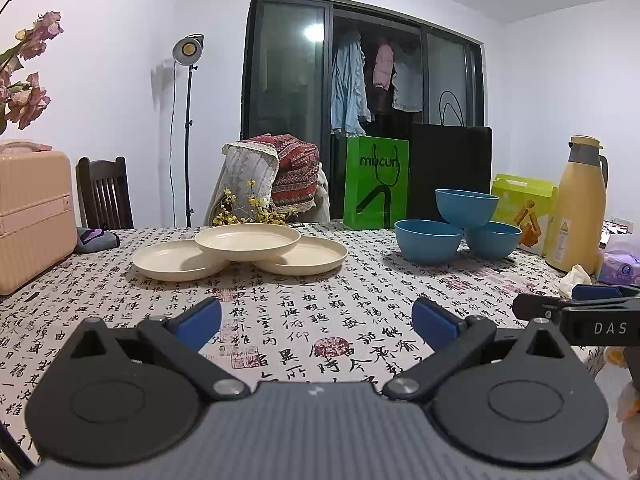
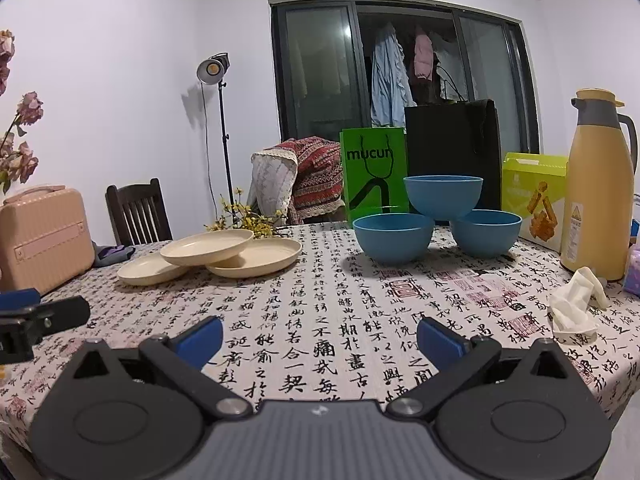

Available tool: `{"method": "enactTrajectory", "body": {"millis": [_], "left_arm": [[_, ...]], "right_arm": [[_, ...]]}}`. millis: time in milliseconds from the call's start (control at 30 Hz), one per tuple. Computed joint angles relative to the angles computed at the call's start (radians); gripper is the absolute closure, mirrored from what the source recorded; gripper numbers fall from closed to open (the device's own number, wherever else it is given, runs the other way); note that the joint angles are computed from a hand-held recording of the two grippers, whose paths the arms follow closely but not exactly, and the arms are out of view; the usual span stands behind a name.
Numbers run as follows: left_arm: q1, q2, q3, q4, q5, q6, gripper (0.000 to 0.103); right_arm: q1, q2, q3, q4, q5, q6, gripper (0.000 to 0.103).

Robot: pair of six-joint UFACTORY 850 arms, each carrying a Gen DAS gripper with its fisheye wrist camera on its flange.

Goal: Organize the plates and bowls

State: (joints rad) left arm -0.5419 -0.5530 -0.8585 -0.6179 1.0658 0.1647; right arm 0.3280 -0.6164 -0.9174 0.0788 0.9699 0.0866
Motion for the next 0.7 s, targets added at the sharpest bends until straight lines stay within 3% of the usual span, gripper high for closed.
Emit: {"method": "enactTrajectory", "body": {"millis": [700], "left_arm": [[-0.005, 0.005, 0.009, -0.009, 0.016, 0.000, 0.000]], "right_arm": [[-0.002, -0.001, -0.006, -0.009, -0.005, 0.006, 0.000]]}}
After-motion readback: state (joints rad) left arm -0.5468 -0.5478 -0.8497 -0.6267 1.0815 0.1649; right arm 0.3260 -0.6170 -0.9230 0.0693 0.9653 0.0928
